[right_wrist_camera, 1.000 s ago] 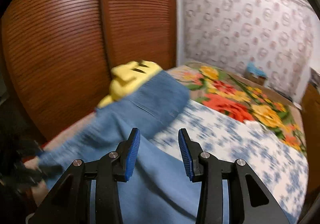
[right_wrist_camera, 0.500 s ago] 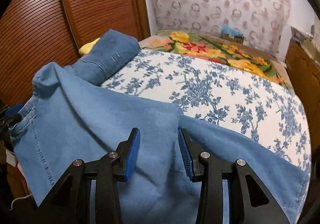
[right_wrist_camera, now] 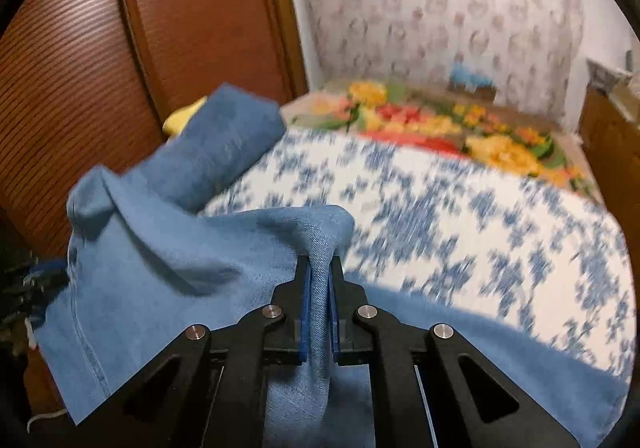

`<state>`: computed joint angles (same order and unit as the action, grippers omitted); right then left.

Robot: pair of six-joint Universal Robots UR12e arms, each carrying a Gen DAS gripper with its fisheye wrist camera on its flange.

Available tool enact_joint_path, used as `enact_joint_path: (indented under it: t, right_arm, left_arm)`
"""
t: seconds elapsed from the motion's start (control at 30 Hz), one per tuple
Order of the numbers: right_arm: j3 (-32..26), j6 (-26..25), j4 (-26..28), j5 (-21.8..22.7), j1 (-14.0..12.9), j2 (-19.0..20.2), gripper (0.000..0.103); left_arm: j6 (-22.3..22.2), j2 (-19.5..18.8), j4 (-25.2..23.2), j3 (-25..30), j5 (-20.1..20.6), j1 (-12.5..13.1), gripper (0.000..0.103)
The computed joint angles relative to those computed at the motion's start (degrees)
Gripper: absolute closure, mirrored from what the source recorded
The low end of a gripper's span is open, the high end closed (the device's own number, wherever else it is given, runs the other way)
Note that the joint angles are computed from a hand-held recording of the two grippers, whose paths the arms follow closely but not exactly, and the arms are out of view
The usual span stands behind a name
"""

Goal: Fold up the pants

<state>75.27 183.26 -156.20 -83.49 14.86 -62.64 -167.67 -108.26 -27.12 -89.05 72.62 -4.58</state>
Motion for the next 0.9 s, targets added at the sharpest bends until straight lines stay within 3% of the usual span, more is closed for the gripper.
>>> enact_joint_path:
  t: [0.13,0.2,0.3,0.4,0.47,0.57,0.7,0.83,0.9]
  right_arm:
    - [-0.8,-0.4,-0.8,-3.8,0.7,0.7,0.096]
    - [-1.5,-0.4,0.3,-4.6,0.9,1.2,0.096]
    - [-2.0,0.2,2.0,-4.7,0.9,1.4,0.096]
    - [-2.5,0.3,3.0,-4.6,1.1,1.4,0.095]
    - [-2.3,0.7,3.6,-4.8,1.3,0.9,0.091]
    - [-1.6,1.0,3.6,-5.8,1.6,0.1,0.083]
    - [0.2,0.3,2.7,-7.8,2.0,-1.3,0.067]
    - [3.7,-0.3,1.2,-6.2,1.9,-3.6,0.064]
    - [5.6,-0.8,1.2,-4.3,1.7,-4.7,0.063]
  left_arm:
    - [-3.0,1.3,4.9,-1.6,-1.4,1.0,0.103]
    - [-4.7,2.1,7.9,-2.4,-0.1,1.6,0.103]
    - [-5.8,2.8,8.4,-2.4,1.9,2.2,0.103]
    - [-5.2,2.9,6.0,-1.8,0.3,2.7,0.099]
    - [-4.5,2.8,5.5,-1.5,0.5,2.4,0.079]
    - [-3.4,2.6,5.0,-1.4,-0.7,1.8,0.064]
    - [-1.8,2.4,4.6,-1.5,-2.1,1.0,0.064]
    - [0.9,1.6,1.2,-0.7,-2.3,0.1,0.065]
    - [0.8,0.6,-1.0,0.3,-0.3,-0.5,0.065]
